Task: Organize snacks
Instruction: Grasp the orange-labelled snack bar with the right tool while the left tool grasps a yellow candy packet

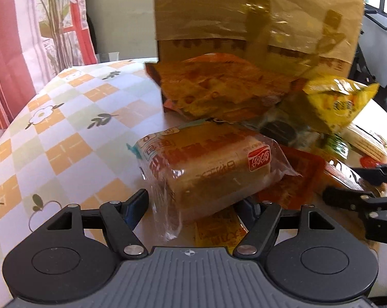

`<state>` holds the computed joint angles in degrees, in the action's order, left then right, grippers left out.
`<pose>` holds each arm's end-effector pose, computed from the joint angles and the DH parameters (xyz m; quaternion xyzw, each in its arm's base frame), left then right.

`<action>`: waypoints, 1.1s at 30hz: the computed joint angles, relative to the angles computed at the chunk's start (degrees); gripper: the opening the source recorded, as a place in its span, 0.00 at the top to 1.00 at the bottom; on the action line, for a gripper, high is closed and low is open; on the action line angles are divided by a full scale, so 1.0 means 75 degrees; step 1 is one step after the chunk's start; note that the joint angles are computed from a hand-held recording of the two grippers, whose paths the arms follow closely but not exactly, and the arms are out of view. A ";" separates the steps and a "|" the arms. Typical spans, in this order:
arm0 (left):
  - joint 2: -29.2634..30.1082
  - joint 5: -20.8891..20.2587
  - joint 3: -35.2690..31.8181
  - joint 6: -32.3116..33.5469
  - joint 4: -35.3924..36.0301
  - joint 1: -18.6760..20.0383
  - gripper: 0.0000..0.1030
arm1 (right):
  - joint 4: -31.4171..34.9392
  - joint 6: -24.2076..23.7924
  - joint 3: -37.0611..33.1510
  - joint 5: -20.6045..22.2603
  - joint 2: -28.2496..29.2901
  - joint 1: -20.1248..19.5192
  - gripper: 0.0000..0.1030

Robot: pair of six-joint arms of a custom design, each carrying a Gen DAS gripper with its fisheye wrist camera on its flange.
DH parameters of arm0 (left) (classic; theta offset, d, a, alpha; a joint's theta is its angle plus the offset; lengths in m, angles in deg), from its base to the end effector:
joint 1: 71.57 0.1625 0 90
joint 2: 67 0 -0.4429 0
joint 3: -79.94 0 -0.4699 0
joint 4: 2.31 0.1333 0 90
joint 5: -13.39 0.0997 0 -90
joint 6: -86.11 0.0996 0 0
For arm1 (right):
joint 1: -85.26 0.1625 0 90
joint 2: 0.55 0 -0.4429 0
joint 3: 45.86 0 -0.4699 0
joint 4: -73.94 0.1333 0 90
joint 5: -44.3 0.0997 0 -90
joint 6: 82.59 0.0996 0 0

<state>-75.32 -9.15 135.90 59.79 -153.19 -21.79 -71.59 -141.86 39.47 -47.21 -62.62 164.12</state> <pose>-0.3837 -0.8026 -0.1350 0.0364 0.8278 -0.3827 0.4086 -0.0218 -0.7872 0.3373 0.3883 -0.8785 0.2198 0.1705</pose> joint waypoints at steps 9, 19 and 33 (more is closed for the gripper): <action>-0.0313 0.0071 0.0347 -0.1224 0.0986 -0.0084 0.23 | 0.0084 0.0303 -0.0031 -0.0113 0.0038 0.0038 0.56; -0.0285 -0.0102 0.0491 -0.0633 0.0435 -0.0194 0.60 | 0.0048 0.0422 0.0049 -0.0100 -0.0031 0.0035 0.54; -0.0319 -0.0421 0.0583 -0.0258 -0.0100 -0.0165 0.68 | -0.0051 0.0406 0.0216 0.0195 -0.0190 -0.0028 0.58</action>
<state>-77.71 -12.30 140.27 57.86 -153.95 -23.03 -71.97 -138.81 41.09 -45.74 -64.05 163.90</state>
